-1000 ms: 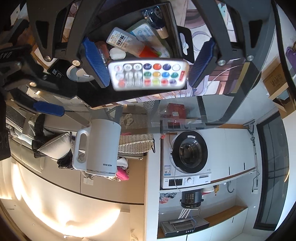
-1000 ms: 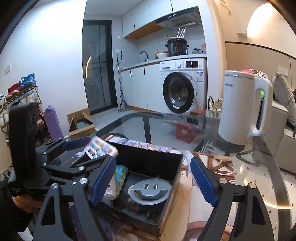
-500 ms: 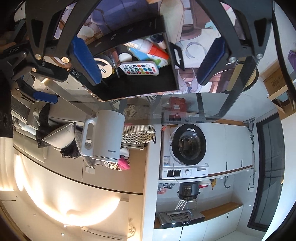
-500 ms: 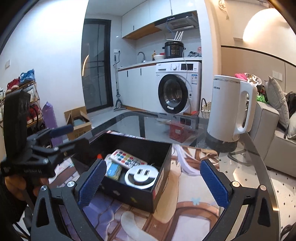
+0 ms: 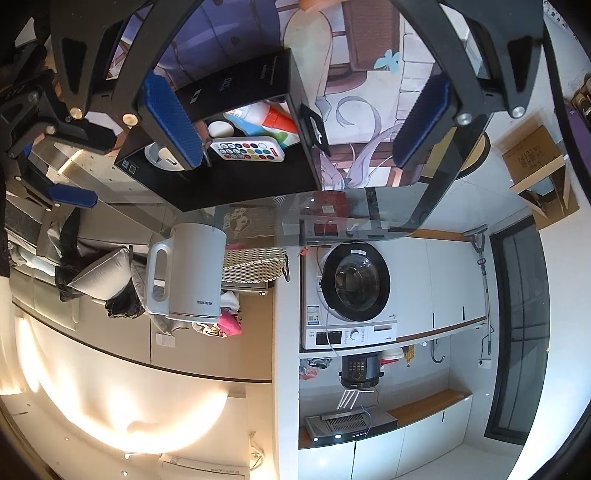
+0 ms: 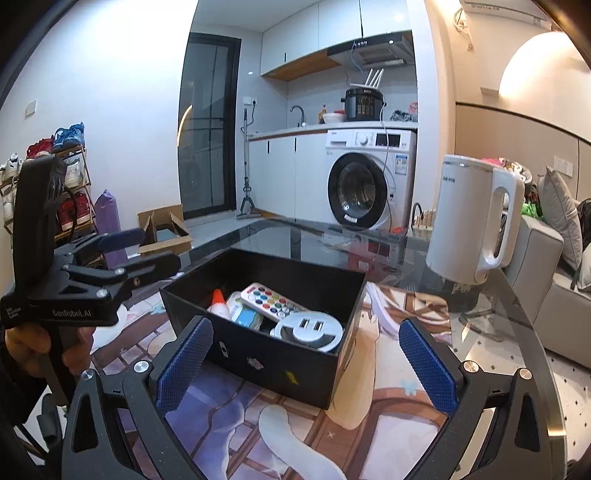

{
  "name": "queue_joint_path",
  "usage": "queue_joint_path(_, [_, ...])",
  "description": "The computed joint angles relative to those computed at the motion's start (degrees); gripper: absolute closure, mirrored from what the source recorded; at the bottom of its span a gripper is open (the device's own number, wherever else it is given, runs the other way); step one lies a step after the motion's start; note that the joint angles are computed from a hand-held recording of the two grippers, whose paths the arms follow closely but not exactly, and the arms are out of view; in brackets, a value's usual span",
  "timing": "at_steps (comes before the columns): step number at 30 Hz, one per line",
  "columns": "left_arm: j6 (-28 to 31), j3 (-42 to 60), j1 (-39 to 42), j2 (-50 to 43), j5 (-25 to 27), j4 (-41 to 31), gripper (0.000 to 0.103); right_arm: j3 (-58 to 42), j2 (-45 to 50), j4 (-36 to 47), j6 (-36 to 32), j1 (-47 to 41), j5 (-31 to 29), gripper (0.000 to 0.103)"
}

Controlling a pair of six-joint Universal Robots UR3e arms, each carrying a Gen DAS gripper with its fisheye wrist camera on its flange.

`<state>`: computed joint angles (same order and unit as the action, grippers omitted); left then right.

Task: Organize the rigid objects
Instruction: 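Withdraw both grippers from the black box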

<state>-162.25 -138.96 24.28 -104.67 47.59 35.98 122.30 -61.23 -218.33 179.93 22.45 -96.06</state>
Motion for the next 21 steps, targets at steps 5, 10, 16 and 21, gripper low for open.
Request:
queue_joint_path(5, [-0.12,0.89,-1.22,-1.86,1.34,1.06,0.0,-1.32,1.0,0.12,-0.17,-0.22,0.64,0.0])
queue_joint_path(10, [0.02,1.33,-0.2,-1.56,-1.08,-0.54,0.0,-1.99,1.35,0.77,-0.7,-0.13,0.34,0.0])
queue_joint_path(16, [-0.46,1.21,-0.06,-2.38,-1.15,0.52,0.0,-2.72,2.02,0.51,-1.21,1.25,-2.25,0.0])
queue_joint_path(21, [-0.64,1.17,0.1,-2.61,-1.01,0.59,0.0,-2.18,1.98,-0.13,-0.79,0.94,-2.25,0.0])
